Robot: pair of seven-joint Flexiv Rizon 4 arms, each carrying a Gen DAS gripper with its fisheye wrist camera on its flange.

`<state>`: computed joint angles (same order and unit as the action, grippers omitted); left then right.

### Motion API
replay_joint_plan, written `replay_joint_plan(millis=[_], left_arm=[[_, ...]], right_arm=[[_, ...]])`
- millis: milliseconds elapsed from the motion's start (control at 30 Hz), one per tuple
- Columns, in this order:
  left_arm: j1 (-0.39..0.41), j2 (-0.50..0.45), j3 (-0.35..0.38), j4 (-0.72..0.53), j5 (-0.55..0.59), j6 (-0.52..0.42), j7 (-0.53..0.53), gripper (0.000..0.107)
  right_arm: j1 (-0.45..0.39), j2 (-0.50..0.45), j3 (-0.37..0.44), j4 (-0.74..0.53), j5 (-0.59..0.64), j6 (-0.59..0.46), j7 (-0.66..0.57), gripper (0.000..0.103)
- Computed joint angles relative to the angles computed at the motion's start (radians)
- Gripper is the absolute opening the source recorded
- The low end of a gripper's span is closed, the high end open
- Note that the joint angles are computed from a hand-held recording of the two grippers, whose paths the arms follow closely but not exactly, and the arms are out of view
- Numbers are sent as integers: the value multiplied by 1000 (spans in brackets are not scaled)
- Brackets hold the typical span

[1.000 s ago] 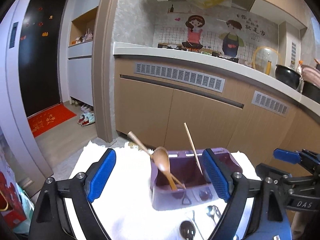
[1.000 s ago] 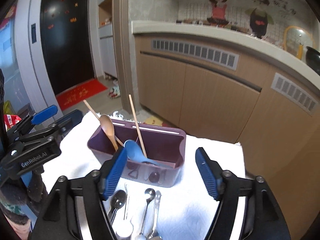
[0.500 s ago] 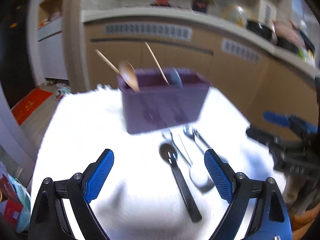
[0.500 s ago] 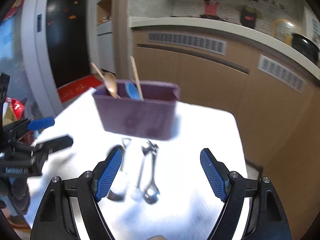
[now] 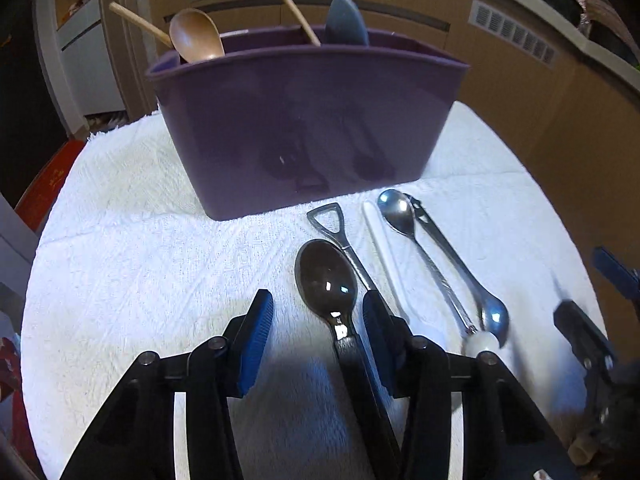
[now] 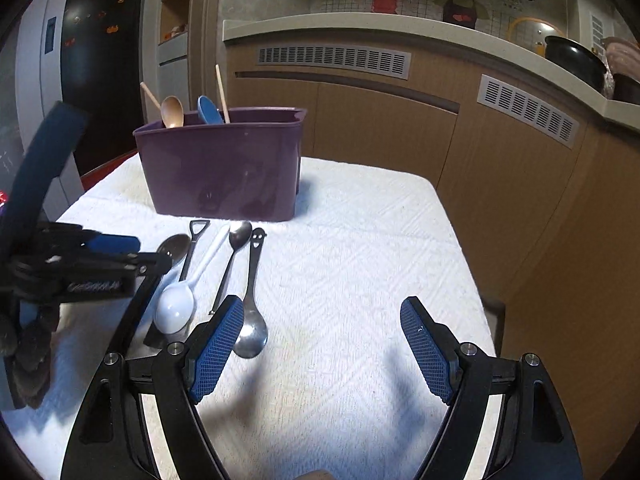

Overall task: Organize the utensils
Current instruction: 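Grasp the dark metal serving spoon by its handle with the left tool, then lift the dark spoon with the left tool while the right tool grasps the white plastic spoon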

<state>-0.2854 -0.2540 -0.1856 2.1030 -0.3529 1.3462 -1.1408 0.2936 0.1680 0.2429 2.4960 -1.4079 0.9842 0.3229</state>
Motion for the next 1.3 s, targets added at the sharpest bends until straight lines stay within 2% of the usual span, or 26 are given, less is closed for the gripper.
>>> replay_joint_plan(millis=[100, 267, 333, 367, 467, 567, 633, 700, 800, 867, 967, 1067, 1167, 1233, 1300], left_arm=[[-39, -29, 45, -39, 91, 1, -65, 44], [-52, -56, 52, -69, 160, 19, -93, 43], [-28, -52, 16, -53, 144, 37, -55, 31], [-31, -52, 16, -59, 146, 30, -53, 31], [50, -5, -79, 12, 13, 45, 68, 30], [128, 65, -177, 96, -243, 54, 245, 30], [149, 111, -200, 129, -408, 26, 351, 30], [147, 146, -185, 149, -518, -5, 421, 30], [122, 180, -145, 174, -610, -16, 483, 30], [98, 190, -118, 190, -648, 9, 521, 30], [50, 196, -83, 224, -670, 101, 563, 30], [17, 197, -41, 241, -702, 125, 579, 30], [-24, 191, -13, 241, -810, 158, 646, 30], [-52, 187, 6, 236, -872, 176, 690, 30], [-76, 183, 21, 228, -930, 182, 730, 30]], right_arm=[[-8, -10, -13, 6, -30, 28, 18, 81], [-17, -23, -23, 6, -36, 59, 21, 81], [-18, -28, -24, 5, -29, 66, 16, 81], [-19, -30, -24, 4, -24, 68, 13, 81], [-12, -31, -12, 0, 2, 45, -2, 81], [0, -33, -3, -7, 29, 29, -29, 81], [9, -36, 1, -13, 37, 27, -41, 81], [20, -45, 7, -26, 40, 22, -59, 81], [39, -67, 10, -54, 39, 24, -89, 81], [50, -86, 6, -76, 36, 47, -109, 81], [60, -116, -4, -108, 34, 105, -139, 81], [69, -157, -13, -147, 51, 164, -196, 80], [92, -192, -11, -186, 88, 139, -240, 80], [96, -210, -18, -194, 115, 161, -254, 76], [102, -233, -24, -202, 157, 169, -267, 66]])
